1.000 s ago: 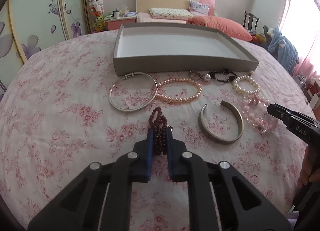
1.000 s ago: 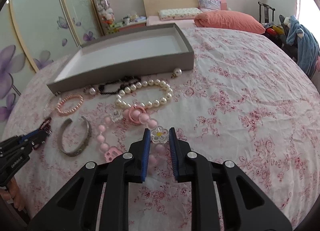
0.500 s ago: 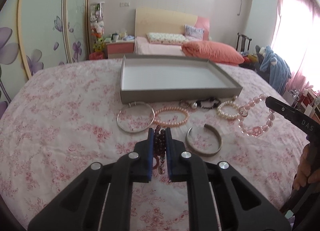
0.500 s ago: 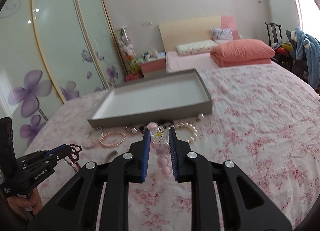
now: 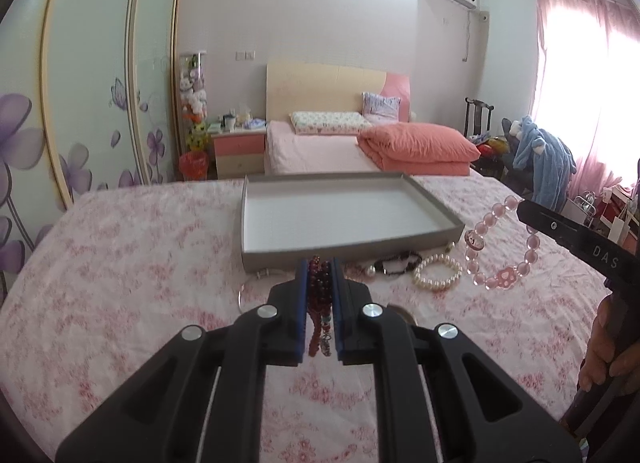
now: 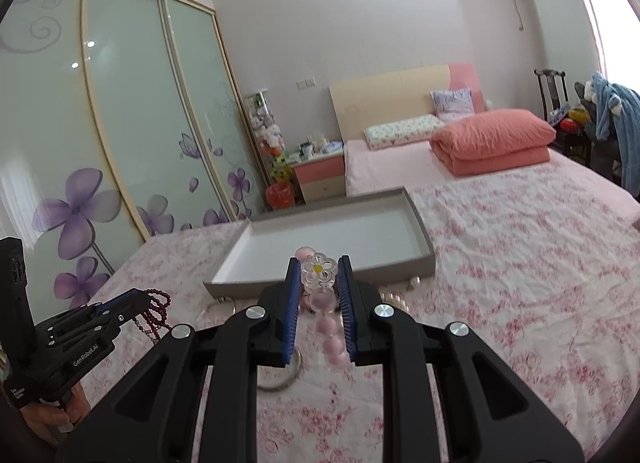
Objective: Organize jewelry
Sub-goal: 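Place the red necklace in the gray tray with the left tool while the right tool places the pink bracelet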
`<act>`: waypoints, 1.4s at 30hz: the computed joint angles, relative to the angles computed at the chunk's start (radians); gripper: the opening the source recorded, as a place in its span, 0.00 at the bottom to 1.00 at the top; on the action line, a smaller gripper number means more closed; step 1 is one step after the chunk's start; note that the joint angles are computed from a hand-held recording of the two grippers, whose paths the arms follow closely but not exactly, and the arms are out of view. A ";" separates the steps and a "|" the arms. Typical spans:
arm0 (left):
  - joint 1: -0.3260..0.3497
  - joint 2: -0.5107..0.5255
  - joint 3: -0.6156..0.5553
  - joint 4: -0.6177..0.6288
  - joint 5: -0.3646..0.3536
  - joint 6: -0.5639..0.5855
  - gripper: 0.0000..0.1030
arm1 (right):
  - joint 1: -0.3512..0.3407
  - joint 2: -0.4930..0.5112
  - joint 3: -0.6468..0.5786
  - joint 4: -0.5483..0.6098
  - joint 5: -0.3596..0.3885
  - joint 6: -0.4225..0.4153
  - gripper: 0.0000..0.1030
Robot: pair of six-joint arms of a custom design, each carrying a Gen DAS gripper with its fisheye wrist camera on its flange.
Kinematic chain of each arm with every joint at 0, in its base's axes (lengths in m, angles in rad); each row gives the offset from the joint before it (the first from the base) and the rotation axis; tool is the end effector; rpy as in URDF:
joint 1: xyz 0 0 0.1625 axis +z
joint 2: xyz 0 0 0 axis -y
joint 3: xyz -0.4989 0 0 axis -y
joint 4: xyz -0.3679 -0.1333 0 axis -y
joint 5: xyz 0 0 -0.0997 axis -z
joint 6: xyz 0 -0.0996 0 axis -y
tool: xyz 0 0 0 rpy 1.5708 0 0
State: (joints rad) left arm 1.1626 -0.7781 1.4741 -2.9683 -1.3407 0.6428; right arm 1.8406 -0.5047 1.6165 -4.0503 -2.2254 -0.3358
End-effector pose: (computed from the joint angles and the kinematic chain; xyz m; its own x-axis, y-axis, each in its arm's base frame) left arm -0.1650 -0.7746 0.2671 -0.5803 0.6215 -0.5263 0.8134 0.4105 -0.4121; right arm 0.2559 -0.6526 0.1556 -0.8542 0.2790 0.4387 -0.3551 0.3033 -0.8843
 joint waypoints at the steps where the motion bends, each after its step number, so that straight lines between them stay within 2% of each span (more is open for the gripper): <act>1: -0.002 0.003 -0.006 -0.002 -0.001 0.004 0.11 | 0.001 0.001 -0.009 -0.001 -0.001 -0.009 0.19; 6: -0.017 0.033 -0.068 -0.007 0.000 0.006 0.11 | 0.003 0.010 -0.071 0.003 0.008 -0.063 0.19; 10: -0.024 0.083 -0.160 0.012 0.010 -0.012 0.11 | -0.004 0.020 -0.137 0.023 0.020 -0.096 0.19; 22: -0.025 0.250 -0.435 0.112 0.045 -0.015 0.11 | -0.047 0.064 -0.336 0.155 0.048 -0.108 0.19; 34: -0.006 0.460 -0.809 0.374 0.102 -0.054 0.11 | -0.106 0.124 -0.543 0.428 0.042 -0.007 0.19; 37: 0.000 0.519 -0.921 0.452 0.108 -0.056 0.11 | -0.125 0.132 -0.581 0.524 0.050 0.045 0.19; 42: 0.011 0.587 -1.043 0.538 0.112 -0.054 0.11 | -0.143 0.139 -0.609 0.622 0.045 0.113 0.19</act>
State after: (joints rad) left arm 1.1732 -0.1913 0.4313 -2.4305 -1.2285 0.5889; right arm 1.6973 -0.3654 1.0071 -3.4286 -2.1804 -0.2231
